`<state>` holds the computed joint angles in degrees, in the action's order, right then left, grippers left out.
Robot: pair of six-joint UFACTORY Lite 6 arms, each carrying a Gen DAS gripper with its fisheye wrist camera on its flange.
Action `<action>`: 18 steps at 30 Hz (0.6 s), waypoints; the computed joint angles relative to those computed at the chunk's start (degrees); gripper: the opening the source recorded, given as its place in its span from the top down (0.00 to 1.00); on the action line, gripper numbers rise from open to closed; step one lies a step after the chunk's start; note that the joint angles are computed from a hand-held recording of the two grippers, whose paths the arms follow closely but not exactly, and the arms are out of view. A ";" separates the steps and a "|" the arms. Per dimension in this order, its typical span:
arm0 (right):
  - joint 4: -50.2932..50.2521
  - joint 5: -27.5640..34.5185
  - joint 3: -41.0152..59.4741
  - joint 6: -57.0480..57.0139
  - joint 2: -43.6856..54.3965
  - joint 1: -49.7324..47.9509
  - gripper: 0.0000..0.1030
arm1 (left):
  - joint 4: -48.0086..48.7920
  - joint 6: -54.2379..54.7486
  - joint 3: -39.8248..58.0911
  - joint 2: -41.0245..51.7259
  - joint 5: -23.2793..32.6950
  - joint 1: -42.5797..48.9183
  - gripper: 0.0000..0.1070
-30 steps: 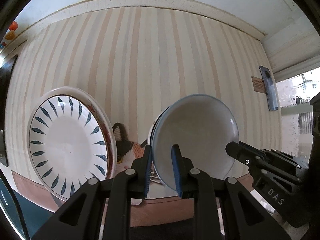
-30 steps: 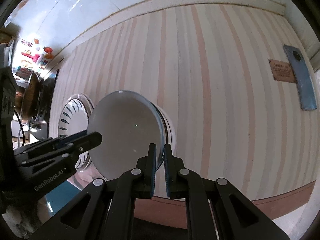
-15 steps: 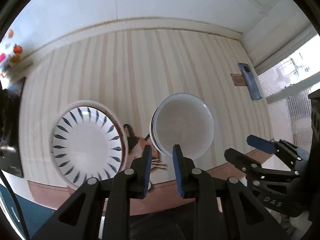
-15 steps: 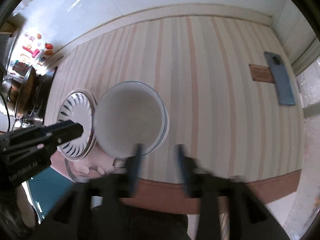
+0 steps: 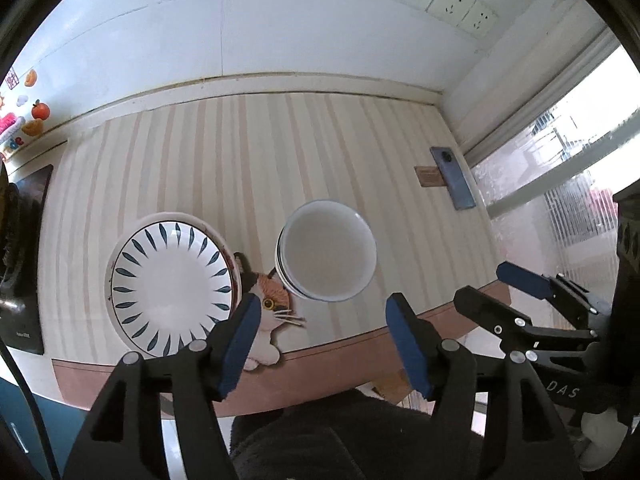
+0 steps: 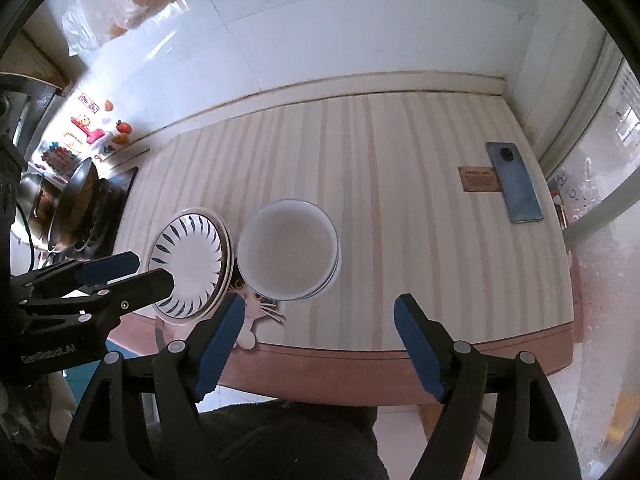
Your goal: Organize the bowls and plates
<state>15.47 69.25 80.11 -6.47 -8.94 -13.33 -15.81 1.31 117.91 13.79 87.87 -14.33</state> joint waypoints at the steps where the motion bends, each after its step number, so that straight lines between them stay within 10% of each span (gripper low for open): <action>1: -0.09 0.17 0.42 0.07 0.13 -0.06 0.22 | -0.19 -0.27 0.11 0.18 -0.08 -0.08 0.37; 18: 27.99 -9.12 -10.37 -21.91 26.05 -12.37 0.21 | -13.53 -0.95 -2.93 24.22 -7.53 6.81 0.36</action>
<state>43.46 60.13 69.74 -28.38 17.11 -25.70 -29.34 0.37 114.97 38.01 80.34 -7.52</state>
